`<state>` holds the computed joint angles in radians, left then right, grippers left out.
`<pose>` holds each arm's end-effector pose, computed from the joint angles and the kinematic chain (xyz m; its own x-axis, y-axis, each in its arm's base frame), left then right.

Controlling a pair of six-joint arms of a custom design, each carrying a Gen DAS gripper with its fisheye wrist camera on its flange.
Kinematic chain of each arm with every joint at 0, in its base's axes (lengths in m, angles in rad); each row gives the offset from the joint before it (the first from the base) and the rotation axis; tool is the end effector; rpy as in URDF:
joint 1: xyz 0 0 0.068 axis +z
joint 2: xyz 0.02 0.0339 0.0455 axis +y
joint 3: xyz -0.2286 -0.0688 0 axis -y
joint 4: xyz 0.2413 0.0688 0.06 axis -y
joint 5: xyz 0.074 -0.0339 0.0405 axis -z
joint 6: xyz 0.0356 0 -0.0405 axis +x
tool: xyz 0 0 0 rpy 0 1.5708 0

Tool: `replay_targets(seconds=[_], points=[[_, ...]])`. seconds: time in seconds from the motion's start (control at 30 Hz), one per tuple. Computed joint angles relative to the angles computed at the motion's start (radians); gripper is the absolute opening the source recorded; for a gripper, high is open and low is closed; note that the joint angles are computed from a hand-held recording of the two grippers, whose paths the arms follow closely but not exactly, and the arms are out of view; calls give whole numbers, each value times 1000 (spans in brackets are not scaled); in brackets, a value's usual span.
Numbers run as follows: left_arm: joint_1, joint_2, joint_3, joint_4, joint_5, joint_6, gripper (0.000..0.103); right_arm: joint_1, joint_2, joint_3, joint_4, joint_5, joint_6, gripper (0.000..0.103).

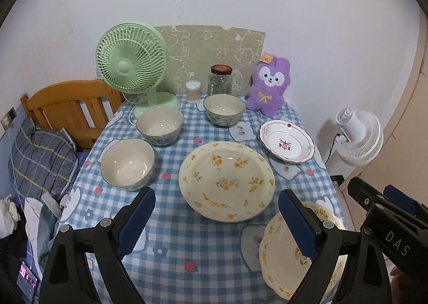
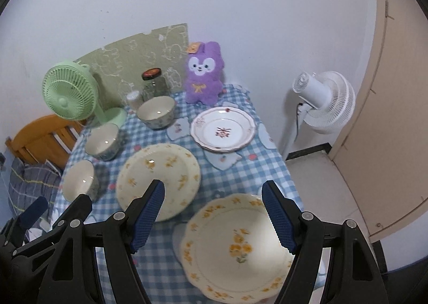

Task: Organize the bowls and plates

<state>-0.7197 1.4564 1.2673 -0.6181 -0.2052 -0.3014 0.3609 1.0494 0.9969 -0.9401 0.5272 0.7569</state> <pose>0.2435 -0.2038 0.2755 -0.6788 0.2086 -0.7040 0.3538 0.9331 -0.0647 0.2005 0.0565 0.2712 -0.6025 0.4069 -0.6866 0.5032 0.8614 0.0690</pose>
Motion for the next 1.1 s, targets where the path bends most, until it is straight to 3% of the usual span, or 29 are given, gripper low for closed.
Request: replay_targets(seconds=[0.33, 0.87, 1.1], points=[[114, 59, 48, 1, 64, 71, 95, 18, 193, 111, 48, 0, 22, 80], [158, 328, 249, -3, 83, 62, 95, -160, 400, 154, 301, -175, -216, 80], [155, 490, 397, -37, 83, 38, 94, -219, 511, 182, 399, -219, -315, 91]])
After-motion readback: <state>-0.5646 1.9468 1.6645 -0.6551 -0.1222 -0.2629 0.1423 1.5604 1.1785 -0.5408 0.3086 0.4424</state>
